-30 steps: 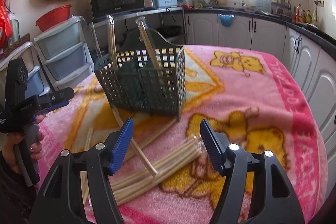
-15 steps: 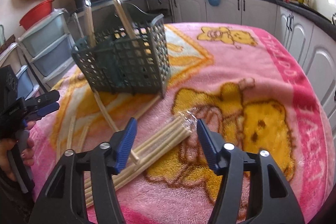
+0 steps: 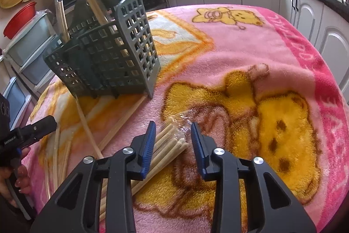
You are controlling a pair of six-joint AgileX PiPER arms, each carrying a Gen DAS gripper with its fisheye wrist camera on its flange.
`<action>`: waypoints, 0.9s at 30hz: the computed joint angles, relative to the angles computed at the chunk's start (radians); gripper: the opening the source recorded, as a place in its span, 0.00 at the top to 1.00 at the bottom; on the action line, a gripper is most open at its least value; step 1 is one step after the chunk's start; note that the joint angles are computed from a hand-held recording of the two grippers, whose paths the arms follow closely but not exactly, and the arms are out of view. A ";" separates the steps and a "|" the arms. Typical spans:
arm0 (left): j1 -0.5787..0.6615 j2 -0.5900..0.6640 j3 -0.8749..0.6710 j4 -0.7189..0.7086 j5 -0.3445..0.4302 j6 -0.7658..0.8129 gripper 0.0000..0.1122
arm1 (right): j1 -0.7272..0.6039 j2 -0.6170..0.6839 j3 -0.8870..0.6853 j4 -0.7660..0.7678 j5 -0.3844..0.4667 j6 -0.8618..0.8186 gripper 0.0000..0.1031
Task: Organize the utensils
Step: 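Close the left tool on a chopstick while the right tool grasps another, then lift both held chopsticks upright and carry them above the green basket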
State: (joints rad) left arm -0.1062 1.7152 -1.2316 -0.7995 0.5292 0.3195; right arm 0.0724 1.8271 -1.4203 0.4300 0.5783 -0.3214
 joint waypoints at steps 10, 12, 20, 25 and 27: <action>-0.005 0.022 -0.017 0.070 0.002 -0.055 0.81 | -0.036 -0.024 0.043 0.114 -0.021 -0.084 0.88; -0.007 0.023 -0.020 0.087 0.001 -0.068 0.84 | -0.046 -0.041 0.063 0.147 -0.032 -0.108 0.89; -0.014 0.041 -0.042 0.134 0.005 -0.098 0.90 | -0.093 -0.111 0.132 0.280 -0.055 -0.230 0.89; -0.003 0.051 -0.054 0.117 0.020 -0.078 0.95 | -0.116 -0.145 0.153 0.343 -0.059 -0.289 0.90; 0.017 0.050 -0.048 0.053 0.034 -0.029 0.97 | -0.121 -0.158 0.159 0.358 -0.060 -0.301 0.90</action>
